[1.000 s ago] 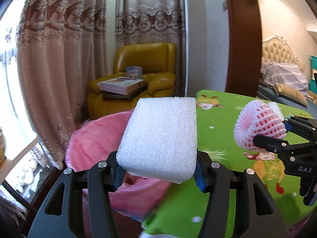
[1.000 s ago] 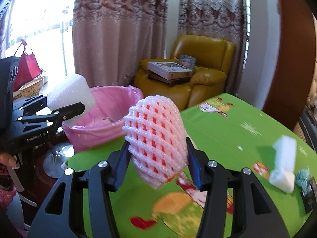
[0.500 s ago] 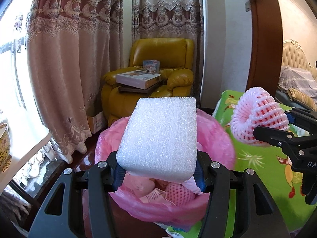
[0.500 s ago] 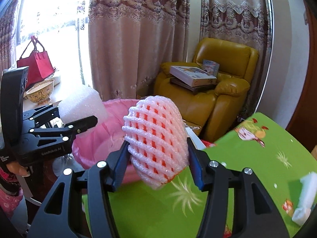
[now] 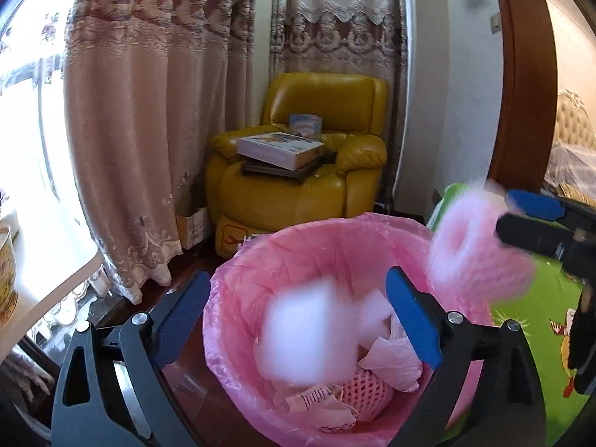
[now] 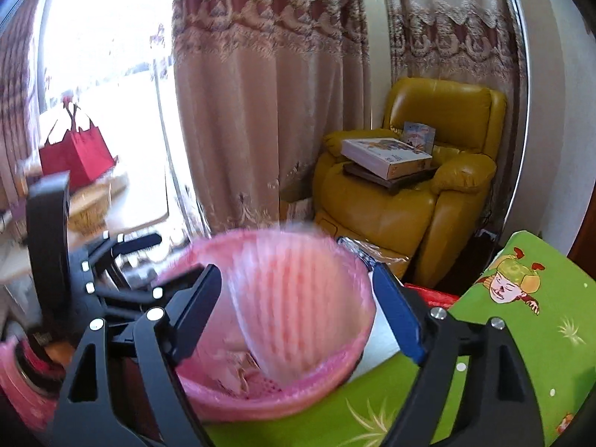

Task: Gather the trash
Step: 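Open both grippers over the wastebasket to drop the foam block and net, then move both tools back over the table toward the black box and tissue foam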

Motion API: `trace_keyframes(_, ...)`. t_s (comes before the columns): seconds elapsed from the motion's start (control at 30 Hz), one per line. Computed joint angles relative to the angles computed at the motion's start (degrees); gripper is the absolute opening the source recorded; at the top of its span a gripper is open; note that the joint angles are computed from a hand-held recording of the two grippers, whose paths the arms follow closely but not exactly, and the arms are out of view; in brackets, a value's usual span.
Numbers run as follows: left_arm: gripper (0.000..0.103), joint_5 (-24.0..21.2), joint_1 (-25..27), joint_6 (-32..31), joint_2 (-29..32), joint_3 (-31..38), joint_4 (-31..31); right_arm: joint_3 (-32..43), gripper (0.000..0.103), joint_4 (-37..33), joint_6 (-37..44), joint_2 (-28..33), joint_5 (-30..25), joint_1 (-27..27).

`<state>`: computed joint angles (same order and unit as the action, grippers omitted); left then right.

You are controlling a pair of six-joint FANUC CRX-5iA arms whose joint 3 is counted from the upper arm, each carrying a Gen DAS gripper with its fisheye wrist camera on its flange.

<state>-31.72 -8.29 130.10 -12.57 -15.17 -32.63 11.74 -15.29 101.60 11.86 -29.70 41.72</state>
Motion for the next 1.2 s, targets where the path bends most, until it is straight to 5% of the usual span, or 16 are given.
trace_keyframes(0.27, 0.092, -5.06, -3.50, 2.85, -1.17, 0.70, -4.29, -4.84, 0.081, -5.52, 5.17, -6.62, 1.58, -3.22)
trace_keyframes(0.63, 0.093, -3.80, -11.25, -2.90, 2.47, 4.37, -1.16, -21.77, 0.081, 9.75, -8.07, -17.86, 7.03, -8.01)
trace_keyframes(0.9, 0.094, -2.94, -18.51, -10.30, 11.79, 11.21, 5.43, -29.13, 0.081, 14.91, -14.91, -22.31, 7.30, -16.49)
trace_keyframes(1.2, 0.094, -4.32, -26.04, -12.68, 22.57, 21.30, 8.73, -37.10, 0.081, 30.42, -29.49, -24.73, 6.50, -22.80)
